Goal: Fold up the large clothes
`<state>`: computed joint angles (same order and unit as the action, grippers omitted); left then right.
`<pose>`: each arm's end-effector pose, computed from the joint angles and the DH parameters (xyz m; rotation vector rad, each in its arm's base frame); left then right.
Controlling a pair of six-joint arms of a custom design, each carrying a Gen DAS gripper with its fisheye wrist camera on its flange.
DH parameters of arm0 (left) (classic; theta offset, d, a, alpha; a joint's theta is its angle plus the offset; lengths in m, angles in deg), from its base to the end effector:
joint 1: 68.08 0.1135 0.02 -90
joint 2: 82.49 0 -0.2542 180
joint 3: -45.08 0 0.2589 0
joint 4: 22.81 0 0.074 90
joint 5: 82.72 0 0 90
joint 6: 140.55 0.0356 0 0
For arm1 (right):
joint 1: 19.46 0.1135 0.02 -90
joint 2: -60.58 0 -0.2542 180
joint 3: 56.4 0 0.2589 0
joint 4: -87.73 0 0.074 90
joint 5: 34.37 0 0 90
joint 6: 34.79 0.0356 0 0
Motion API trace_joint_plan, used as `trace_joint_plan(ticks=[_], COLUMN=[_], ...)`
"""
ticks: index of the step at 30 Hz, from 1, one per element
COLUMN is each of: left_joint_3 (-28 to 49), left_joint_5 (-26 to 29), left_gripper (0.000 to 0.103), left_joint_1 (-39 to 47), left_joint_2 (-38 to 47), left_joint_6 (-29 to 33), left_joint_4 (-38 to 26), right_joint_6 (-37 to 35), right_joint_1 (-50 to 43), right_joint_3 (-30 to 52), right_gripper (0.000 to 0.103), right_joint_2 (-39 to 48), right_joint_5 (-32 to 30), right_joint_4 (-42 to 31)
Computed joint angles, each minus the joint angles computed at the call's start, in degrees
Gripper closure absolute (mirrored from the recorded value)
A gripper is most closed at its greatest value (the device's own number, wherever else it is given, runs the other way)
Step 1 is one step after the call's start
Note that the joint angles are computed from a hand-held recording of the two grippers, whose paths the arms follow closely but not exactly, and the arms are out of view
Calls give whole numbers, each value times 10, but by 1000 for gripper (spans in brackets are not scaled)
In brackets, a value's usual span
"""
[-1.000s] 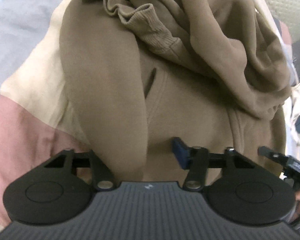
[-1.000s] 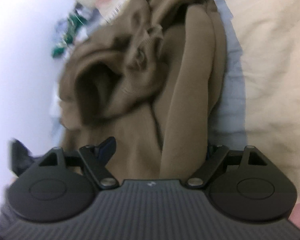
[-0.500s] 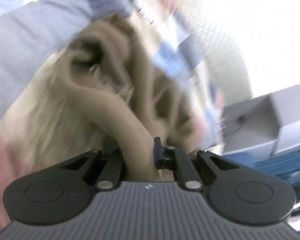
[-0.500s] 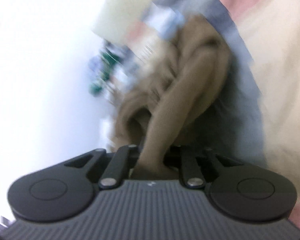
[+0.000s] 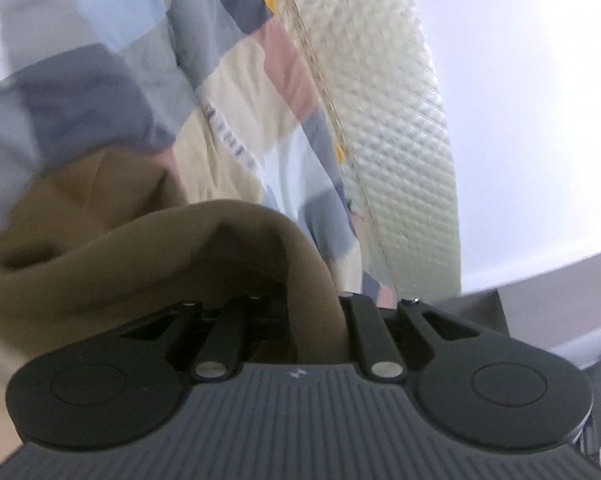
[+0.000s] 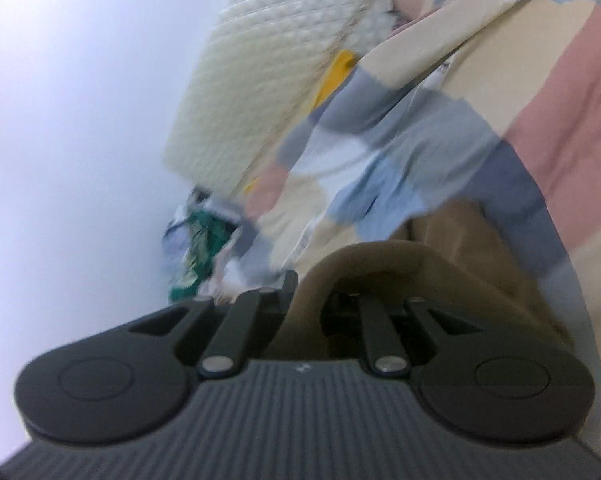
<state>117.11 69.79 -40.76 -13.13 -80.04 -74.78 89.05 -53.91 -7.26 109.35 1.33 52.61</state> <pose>0.2348 0.0858 0.2949 -0.5944 2.1119 -1.3139 0.1724 -0.0832 0.2523 0.6718 1.9378 1.0103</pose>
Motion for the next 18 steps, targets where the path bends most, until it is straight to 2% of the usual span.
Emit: trace_joint_plan(ticks=[3, 5, 7, 9, 13, 18], left_joint_3=[23, 11, 33, 64, 85, 67], left_joint_5=[-43, -78, -114, -131, -124, -88], left_gripper=[90, 88, 87, 87, 86, 87], left_joint_1=[-48, -78, -99, -112, -121, -104], left_joint_2=[95, 152, 222, 289, 361, 358], left_joint_6=[-33, -47, -52, -59, -66, -75], left_joint_4=[104, 179, 208, 221, 260, 283], right_joint_6=[79, 94, 97, 105, 109, 103], right_joint_1=[74, 101, 122, 130, 138, 127], right_joint_3=[-5, -3, 15, 16, 13, 2], right_gripper=[89, 89, 89, 89, 89, 85], right_joint_2=[135, 219, 317, 389, 451, 431], right_joint_5=[84, 119, 152, 157, 163, 138], right_joint_4=[165, 240, 298, 355, 424, 421])
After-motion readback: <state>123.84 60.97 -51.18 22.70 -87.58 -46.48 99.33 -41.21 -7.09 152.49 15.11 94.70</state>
